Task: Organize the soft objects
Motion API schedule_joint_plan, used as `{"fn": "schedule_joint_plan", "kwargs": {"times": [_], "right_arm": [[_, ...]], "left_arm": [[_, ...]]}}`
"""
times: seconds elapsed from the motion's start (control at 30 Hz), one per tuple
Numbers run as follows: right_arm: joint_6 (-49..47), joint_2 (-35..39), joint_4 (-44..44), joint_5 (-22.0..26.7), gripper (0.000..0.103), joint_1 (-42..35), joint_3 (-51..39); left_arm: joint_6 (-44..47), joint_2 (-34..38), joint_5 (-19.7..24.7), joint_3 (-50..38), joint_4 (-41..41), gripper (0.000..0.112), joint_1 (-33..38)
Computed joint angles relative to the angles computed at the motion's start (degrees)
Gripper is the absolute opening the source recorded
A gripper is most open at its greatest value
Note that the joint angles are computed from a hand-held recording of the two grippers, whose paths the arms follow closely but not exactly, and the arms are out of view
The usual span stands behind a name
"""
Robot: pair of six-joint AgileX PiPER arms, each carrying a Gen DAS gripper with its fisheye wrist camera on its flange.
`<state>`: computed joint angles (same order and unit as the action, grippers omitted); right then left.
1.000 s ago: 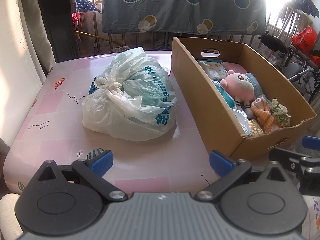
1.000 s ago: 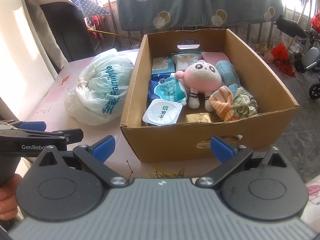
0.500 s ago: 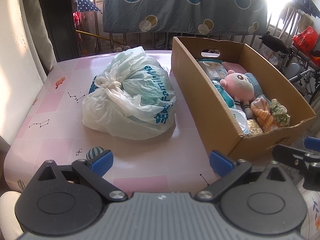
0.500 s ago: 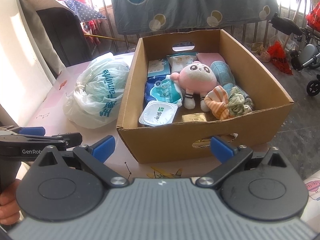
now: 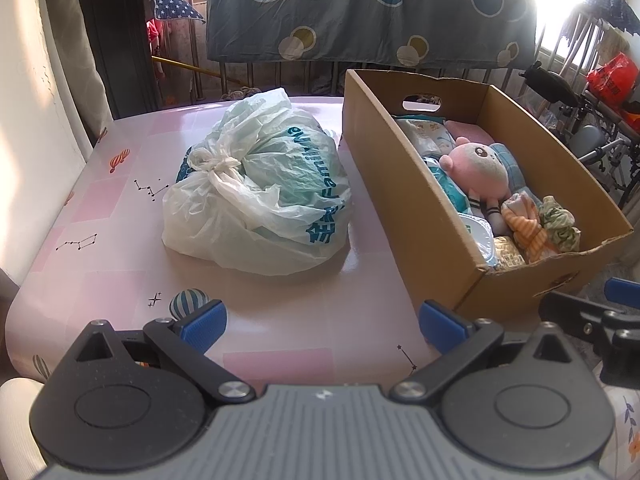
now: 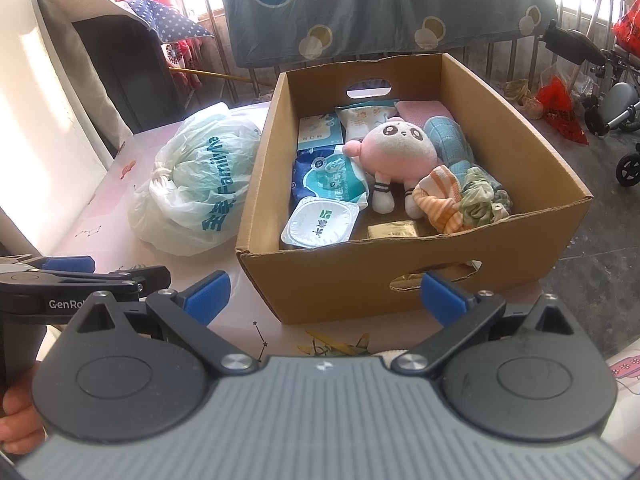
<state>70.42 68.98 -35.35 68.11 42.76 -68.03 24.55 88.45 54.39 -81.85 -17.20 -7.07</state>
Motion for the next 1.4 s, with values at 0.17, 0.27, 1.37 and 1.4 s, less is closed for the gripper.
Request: {"fn": "schedule_joint_plan", "kwargs": {"times": [0.17, 0.27, 1.37, 1.4], "right_arm": [[1.0, -0.1, -0.1, 0.0, 0.102, 0.2, 0.4], [1.6, -0.1, -0.3, 0.1, 0.102, 0.4, 0.5], [0.2, -0.4, 0.7, 1.2, 0.102, -1.2, -0.2], [0.2, -0.4, 0.6, 1.2, 0.102, -1.2, -0.2]], "left_arm": [[-0.6, 0.0, 0.0, 0.1, 0.2, 0.103, -0.3], [-0.7, 0.2, 0.2, -0.1, 0.3, 0.103, -0.3], [-2.1, 0.3, 0.4, -0.3, 1.1, 0.103, -1.9], [-2.1, 0.3, 0.3, -0.3, 1.1, 0.103, -2.0]]}}
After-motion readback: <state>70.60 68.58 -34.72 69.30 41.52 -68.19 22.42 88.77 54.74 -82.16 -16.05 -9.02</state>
